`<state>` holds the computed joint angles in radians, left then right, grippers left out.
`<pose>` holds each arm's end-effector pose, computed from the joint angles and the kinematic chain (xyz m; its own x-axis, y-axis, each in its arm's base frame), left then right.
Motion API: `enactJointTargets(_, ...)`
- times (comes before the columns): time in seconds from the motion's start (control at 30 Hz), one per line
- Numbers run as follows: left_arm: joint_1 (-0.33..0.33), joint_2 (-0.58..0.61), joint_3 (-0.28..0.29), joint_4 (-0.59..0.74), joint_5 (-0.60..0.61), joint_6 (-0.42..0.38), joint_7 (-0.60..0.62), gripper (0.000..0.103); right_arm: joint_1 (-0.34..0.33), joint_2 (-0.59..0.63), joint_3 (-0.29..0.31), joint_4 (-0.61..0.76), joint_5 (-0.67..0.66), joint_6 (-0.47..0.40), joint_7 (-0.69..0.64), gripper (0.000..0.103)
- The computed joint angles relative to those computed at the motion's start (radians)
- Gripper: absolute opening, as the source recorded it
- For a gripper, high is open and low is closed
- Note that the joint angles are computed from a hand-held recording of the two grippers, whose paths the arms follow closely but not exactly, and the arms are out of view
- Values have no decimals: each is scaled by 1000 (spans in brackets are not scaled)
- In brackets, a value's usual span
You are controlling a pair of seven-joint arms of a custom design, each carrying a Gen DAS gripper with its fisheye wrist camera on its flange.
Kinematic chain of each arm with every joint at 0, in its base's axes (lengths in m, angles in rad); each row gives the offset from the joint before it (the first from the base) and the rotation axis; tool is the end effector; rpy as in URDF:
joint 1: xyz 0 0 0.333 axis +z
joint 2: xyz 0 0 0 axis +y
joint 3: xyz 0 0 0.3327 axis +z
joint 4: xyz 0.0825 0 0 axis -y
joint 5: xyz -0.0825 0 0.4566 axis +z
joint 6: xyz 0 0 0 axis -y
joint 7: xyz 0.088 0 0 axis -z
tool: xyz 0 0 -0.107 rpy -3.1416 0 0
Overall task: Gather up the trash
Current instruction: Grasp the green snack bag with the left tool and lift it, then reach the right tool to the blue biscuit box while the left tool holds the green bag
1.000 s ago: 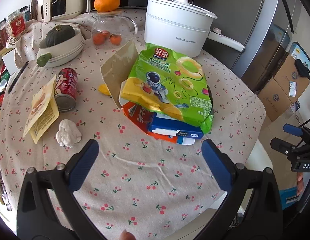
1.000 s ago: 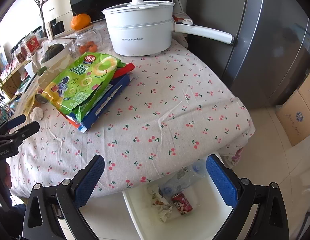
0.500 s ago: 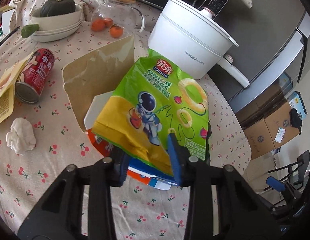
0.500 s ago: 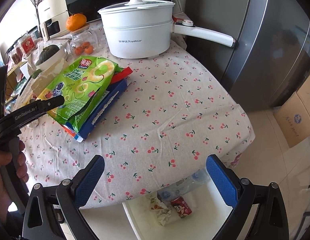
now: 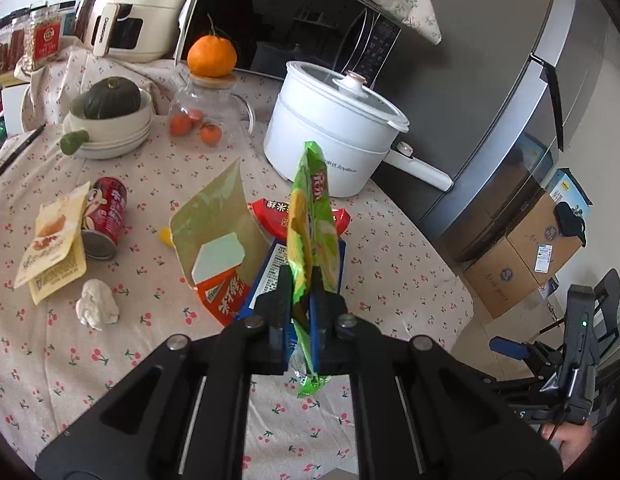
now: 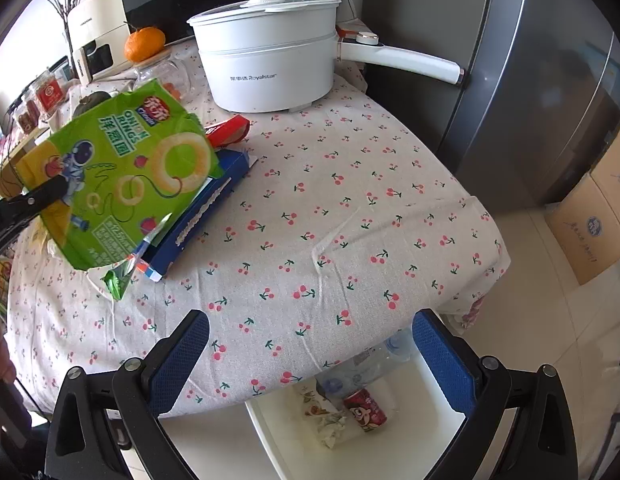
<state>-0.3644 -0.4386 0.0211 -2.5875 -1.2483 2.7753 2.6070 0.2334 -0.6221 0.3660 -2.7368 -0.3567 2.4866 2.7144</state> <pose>0.4647 -0.1220 0.4282 -0.4368 -0.8208 0.3681 -0.7036 0.0567 -0.7084 0.3613 0.2333 0.4022 -0.3142 -0.9493 -0.0072 -0.8022 0.2696 -0.5327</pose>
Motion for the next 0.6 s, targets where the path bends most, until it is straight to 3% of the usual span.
enactJointTargets(0.1, 16, -78, 17, -46, 37, 5, 15, 8, 0, -4, 1, -5, 4, 20, 16, 103)
enactJointTargets(0.33, 49, -211, 118, -137, 165, -23, -17, 8, -11, 44, 14, 12, 23, 107, 56, 103)
enactJointTargets(0.6, 91, -229, 225, -172, 352, -49, -76, 8, -3, 251, -7, 122, 48, 268, 82, 103)
